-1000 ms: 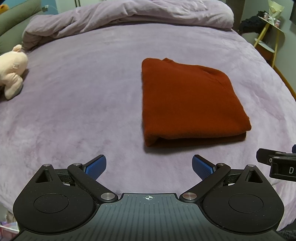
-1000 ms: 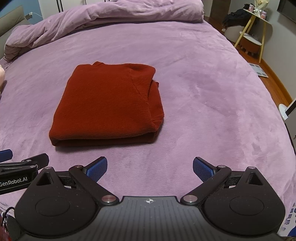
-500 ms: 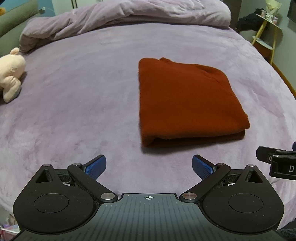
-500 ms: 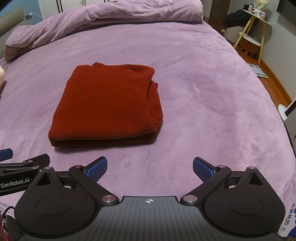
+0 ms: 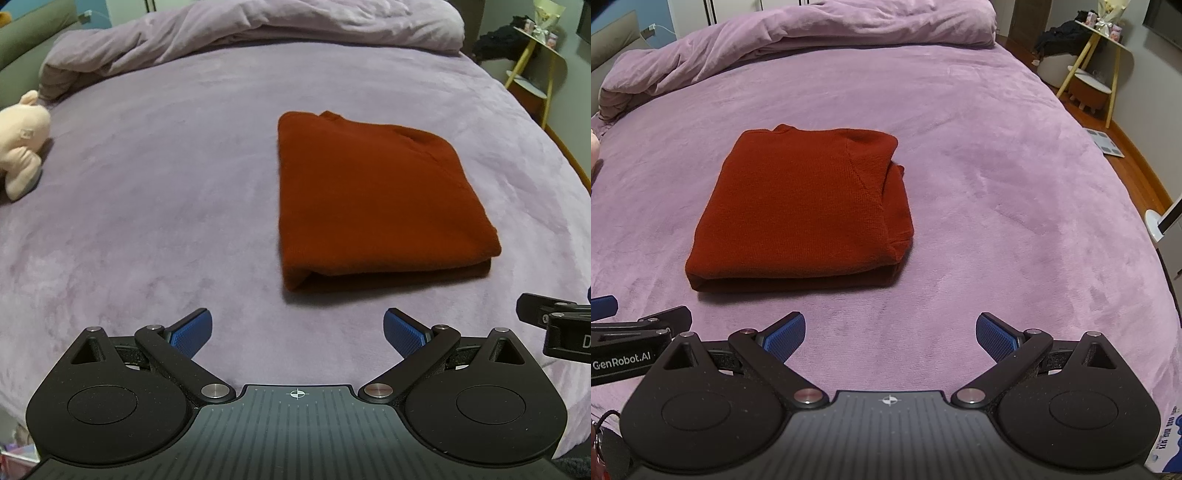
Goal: Fold small clothes
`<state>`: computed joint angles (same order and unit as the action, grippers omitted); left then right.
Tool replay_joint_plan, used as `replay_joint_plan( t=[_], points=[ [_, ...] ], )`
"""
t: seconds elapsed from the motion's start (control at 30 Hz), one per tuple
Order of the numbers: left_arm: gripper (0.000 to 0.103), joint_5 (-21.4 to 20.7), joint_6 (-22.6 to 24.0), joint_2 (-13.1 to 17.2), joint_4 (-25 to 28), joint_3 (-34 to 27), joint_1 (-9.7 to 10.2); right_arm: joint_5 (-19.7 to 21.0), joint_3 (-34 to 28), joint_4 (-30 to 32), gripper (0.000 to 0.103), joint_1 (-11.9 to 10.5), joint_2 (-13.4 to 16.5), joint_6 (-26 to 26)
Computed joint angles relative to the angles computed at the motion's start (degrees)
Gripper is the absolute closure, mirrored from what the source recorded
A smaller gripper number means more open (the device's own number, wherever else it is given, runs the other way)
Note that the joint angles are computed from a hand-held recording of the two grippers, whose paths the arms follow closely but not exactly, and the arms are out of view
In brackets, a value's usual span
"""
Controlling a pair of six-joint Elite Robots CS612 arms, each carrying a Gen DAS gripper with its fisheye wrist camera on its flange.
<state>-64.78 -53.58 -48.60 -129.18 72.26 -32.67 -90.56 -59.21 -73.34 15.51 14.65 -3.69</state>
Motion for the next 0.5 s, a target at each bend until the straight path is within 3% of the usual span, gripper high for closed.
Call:
replay_joint_plan(
  t=[0.2,0.5],
  points=[
    [0.001,0.8,0.2,-0.2,-2.0,1.0,-0.20,-0.3,0.0,-0.2,0.004,0.1,0.0,-0.2],
    [0.001,1.6,4.8,0.1,-0.5,0.1,-0.84,-1.1,0.2,-0.2,0.004,0.1,-0.2,0.1]
  ],
)
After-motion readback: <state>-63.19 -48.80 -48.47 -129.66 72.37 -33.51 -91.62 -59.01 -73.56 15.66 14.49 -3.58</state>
